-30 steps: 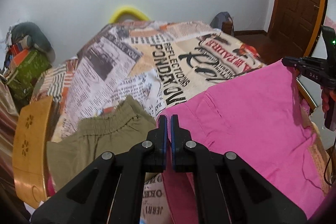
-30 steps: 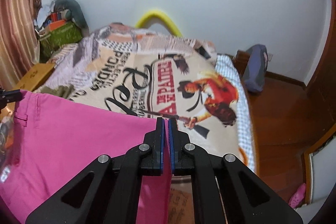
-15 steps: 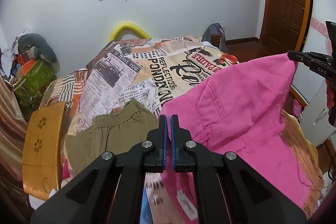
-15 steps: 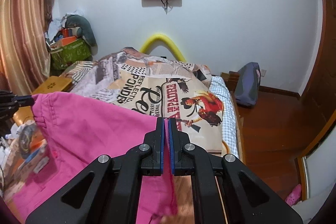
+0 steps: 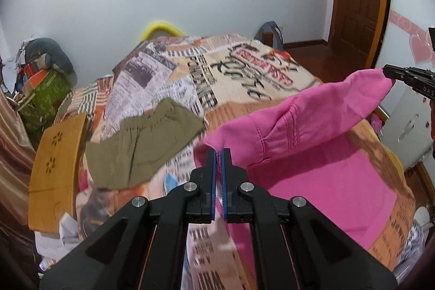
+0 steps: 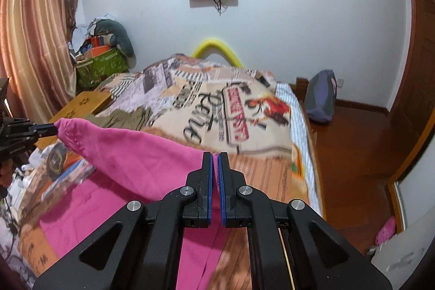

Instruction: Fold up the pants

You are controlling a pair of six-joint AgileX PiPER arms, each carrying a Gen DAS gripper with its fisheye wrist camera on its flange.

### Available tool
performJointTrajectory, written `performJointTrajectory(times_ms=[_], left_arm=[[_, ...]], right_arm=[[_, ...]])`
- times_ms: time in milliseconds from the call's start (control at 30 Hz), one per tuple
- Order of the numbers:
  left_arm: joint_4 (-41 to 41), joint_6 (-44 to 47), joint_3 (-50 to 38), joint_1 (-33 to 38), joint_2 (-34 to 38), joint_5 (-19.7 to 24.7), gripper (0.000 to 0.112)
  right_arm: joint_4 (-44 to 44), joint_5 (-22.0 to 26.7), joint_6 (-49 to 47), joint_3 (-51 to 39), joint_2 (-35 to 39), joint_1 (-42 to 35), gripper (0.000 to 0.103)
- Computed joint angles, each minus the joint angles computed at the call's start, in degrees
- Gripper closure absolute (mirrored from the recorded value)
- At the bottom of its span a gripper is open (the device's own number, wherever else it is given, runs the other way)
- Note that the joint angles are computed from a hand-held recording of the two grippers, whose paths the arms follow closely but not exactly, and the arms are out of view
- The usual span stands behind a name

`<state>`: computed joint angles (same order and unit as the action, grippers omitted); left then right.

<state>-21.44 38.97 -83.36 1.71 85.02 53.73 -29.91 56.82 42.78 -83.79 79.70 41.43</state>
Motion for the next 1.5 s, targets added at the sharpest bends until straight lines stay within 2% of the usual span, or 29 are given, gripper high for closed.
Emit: performJointTrajectory(times_ms=[200,400,633,733,833,967,1033,1100,1200,1300,1500], left_arm=[[-2.7,6.6,12.2,2.9,-6.6,-2.1,0.109],[-3.0,10.4,22.4,5.1,-11.8,-3.2,0.109],[-4.2,13.0,26.6,8.6,-13.5,-1.8,0.109],[-4.6,14.0,27.4,9.7,-15.4,-1.7,0.109],[-5.0,14.8,26.5,10.1,-17.0,-0.4,0.109],[-4.3,13.7,24.8,7.2,-18.3,-0.3,0.101],[-3.5,11.9,23.7,4.6,-17.8,-0.1,0.085],[-2.6,10.5,23.8,1.2,-17.5,-1.4,0.074],[1.3,8.2,25.0,-4.5,-17.5,-4.0,0.072],[3.7,7.1,25.4,-8.5,-16.6,-3.7,0.071],[7.0,4.5,26.5,-12.5,-14.8,-5.2,0.070]], right_arm=[[-3.1,0.7,9.0,9.6,-4.5,6.6,0.100],[-3.3,-0.6,17.1,18.2,-7.5,11.0,0.100],[-2.0,-0.4,21.7,22.9,-8.6,14.2,0.099],[-2.3,2.6,23.4,22.7,-9.1,15.5,0.095],[-4.1,6.4,24.0,20.9,-9.4,18.0,0.085],[-7.4,9.0,23.1,17.3,-8.3,21.6,0.071],[-7.7,8.3,22.5,15.7,-7.3,22.1,0.066],[-7.2,6.8,21.4,14.6,-6.0,22.2,0.064],[-5.8,4.2,19.0,13.3,-3.4,22.2,0.060],[-3.1,1.6,15.7,12.7,-1.0,21.1,0.059],[1.5,-1.0,9.1,11.1,4.3,17.9,0.053]])
